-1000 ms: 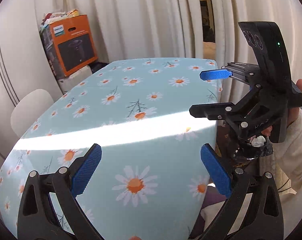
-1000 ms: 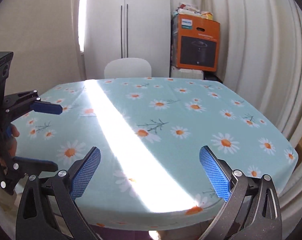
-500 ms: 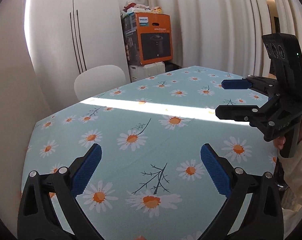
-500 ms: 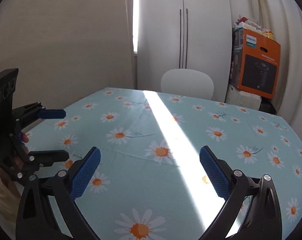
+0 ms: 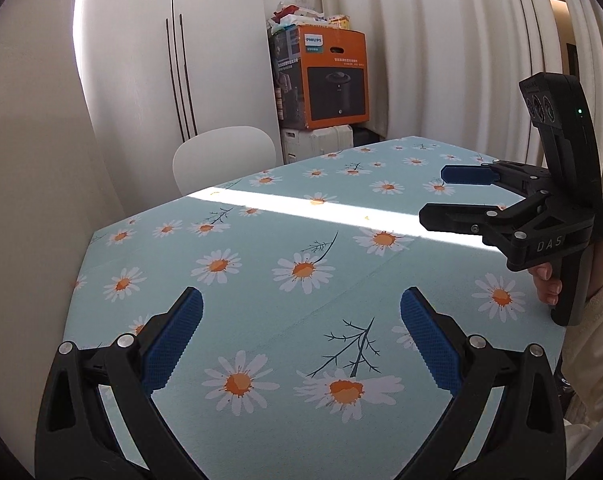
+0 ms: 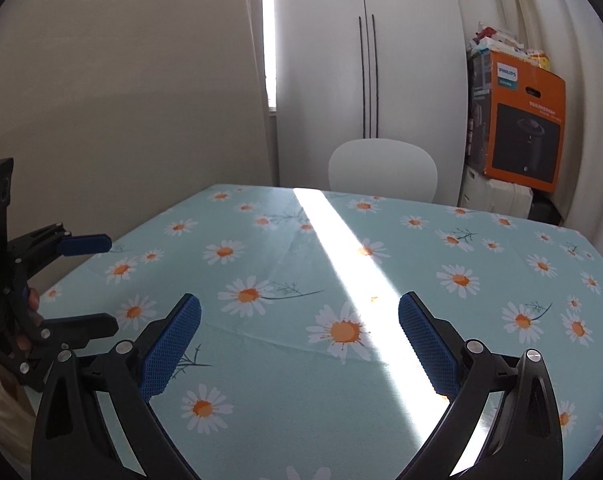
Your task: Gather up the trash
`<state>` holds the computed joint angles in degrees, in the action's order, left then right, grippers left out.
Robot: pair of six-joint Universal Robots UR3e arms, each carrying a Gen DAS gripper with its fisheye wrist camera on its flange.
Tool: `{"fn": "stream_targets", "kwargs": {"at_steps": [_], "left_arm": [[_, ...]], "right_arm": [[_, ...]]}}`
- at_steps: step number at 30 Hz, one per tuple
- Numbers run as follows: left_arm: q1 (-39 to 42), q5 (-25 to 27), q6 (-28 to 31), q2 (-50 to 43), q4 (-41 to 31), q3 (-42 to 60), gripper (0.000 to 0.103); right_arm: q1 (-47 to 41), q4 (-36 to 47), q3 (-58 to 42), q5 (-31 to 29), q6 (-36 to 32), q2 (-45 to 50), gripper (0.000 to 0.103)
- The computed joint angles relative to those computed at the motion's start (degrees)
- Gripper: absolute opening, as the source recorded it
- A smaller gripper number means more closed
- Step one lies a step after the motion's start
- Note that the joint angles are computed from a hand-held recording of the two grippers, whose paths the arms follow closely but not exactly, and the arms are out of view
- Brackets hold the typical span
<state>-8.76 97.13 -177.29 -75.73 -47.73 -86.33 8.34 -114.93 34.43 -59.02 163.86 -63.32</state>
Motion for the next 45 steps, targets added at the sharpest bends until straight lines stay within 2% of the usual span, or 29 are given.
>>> {"fn": "stream_targets", "kwargs": {"at_steps": [4,9,26,33,45], "left_arm": [[2.2,-3.0,0.0,0.2,-1.3,0.5,0.097],[4.4,-4.9,-0.8,1.1,-1.3,-0.1,0.097],[5.7,-6.7,-0.5,1.1,-2.2,0.3,0.097],[5.6,-6.7,-0.6,1.0,-2.4,0.3,0.097],[4.9,-6.1,-0.4,0.9,-2.7,0.4,0.097]], "right_arm": [[-0.9,-0.9,1.3,0.8,0.8,-0.6,0.095],[-0.6,3.0,-2.6,0.4,-0.3,1.4,0.095],[-0.4,2.6,-1.0,0.9,-1.4,0.5,0.095],[-0.8,-0.2,2.1,1.3,-0.7,-1.1,0.095],[-1.1,-0.1,2.3,2.1,-1.0,-1.2,0.095]]}}
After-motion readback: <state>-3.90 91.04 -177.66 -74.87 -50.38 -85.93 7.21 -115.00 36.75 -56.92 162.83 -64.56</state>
